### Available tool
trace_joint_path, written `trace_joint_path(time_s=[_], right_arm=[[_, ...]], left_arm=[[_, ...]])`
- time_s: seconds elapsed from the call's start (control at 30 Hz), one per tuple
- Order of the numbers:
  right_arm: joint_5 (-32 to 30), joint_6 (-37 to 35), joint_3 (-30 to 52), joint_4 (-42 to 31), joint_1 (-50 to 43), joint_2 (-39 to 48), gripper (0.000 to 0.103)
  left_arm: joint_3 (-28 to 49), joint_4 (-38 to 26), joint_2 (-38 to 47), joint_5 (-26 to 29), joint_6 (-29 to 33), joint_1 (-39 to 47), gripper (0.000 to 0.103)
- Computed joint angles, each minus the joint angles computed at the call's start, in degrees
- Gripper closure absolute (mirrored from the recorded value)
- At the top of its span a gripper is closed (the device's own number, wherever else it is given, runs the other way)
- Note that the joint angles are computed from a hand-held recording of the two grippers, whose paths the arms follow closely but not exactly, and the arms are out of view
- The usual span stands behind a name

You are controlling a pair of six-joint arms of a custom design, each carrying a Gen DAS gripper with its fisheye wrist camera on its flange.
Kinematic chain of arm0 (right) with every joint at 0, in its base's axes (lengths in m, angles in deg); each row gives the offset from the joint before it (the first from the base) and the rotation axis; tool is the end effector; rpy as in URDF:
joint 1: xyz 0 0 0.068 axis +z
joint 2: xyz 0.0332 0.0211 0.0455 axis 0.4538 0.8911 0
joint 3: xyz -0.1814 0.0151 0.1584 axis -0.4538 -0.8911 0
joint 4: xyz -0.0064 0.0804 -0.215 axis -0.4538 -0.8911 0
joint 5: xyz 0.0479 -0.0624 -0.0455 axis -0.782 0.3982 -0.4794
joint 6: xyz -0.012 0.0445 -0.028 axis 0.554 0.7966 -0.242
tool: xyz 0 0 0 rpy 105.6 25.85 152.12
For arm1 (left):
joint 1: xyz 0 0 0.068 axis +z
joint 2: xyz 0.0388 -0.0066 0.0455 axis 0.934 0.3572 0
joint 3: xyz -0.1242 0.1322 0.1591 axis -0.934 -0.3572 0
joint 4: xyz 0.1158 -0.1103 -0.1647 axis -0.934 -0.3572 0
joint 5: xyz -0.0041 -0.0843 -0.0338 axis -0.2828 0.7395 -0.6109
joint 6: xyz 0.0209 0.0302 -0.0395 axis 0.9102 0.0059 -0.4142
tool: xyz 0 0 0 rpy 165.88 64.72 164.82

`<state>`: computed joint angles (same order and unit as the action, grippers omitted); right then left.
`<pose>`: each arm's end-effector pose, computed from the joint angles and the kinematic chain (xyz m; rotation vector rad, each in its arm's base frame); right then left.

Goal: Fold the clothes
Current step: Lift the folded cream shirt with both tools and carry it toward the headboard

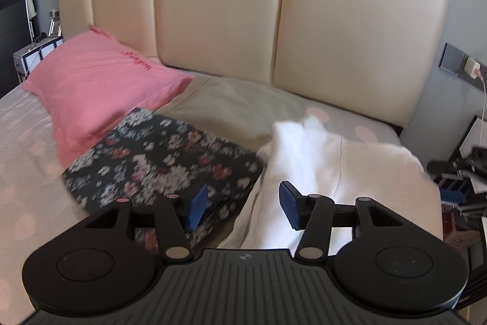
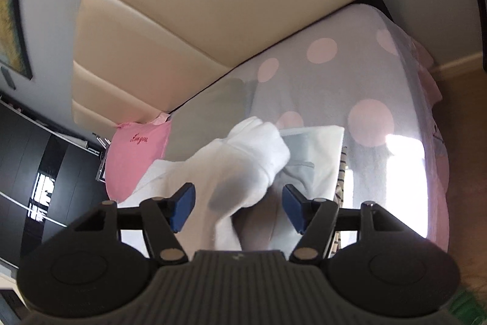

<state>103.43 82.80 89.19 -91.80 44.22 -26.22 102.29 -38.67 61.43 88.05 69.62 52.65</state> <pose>0.0951 0.0111 0.1710 1.4407 1.6239 0.4738 0.3438 -0.1197 0.2263 1.1038 2.0885 -0.5294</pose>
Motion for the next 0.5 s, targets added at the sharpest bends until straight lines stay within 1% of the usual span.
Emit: trace_joint_path(time_s=[0.1, 0.13, 0.17, 0.2, 0.27, 0.3, 0.33, 0.37, 0.4, 0.43, 0.47, 0.5], right_arm=[[-12.7, -2.7, -3.4, 4.7, -12.8, -3.0, 0.039], [-16.8, -3.5, -4.7, 5.7, -16.6, -4.7, 0.042], [-20.7, -4.4, -5.8, 7.1, -20.1, -5.5, 0.046], [-23.2, -5.2, -6.5, 8.8, -22.5, -4.8, 0.047], [-26.5, -6.9, -7.5, 12.6, -26.1, -1.7, 0.055], [-27.7, -7.8, -8.0, 14.5, -27.6, 0.0, 0.057], [-28.9, -8.7, -8.4, 16.3, -28.9, 1.3, 0.065], [-30.1, -9.5, -8.9, 18.2, -30.2, 2.6, 0.067], [-29.2, -10.8, -8.7, 18.9, -29.8, 3.4, 0.070], [-27.1, -12.6, -8.2, 19.0, -28.4, 4.0, 0.076], [-22.5, -14.9, -7.1, 18.6, -24.8, 4.5, 0.078], [-16.4, -17.7, -5.6, 17.9, -20.0, 5.3, 0.078]], left_arm=[[0.3, -6.2, -0.9, 1.6, 4.9, 1.9, 0.055], [0.2, -8.5, -1.3, 2.1, 6.9, 2.4, 0.058], [-0.3, -10.3, -1.7, 2.3, 9.1, 2.6, 0.060], [-1.1, -11.3, -2.1, 2.1, 10.8, 2.7, 0.060], [-3.7, -10.4, -2.9, 0.3, 12.3, 2.2, 0.060], [-4.9, -9.3, -3.0, -1.0, 12.3, 1.8, 0.061], [-5.7, -8.1, -2.7, -2.3, 11.6, 1.4, 0.062], [-5.9, -7.7, -2.1, -3.4, 10.8, 1.1, 0.063], [-5.3, -7.9, -1.0, -4.0, 10.2, 1.0, 0.063], [-4.7, -8.0, 0.1, -4.3, 9.7, 0.9, 0.063], [-4.0, -8.1, 1.2, -4.6, 9.2, 0.9, 0.063], [-3.3, -8.3, 2.1, -4.8, 8.7, 0.8, 0.063]])
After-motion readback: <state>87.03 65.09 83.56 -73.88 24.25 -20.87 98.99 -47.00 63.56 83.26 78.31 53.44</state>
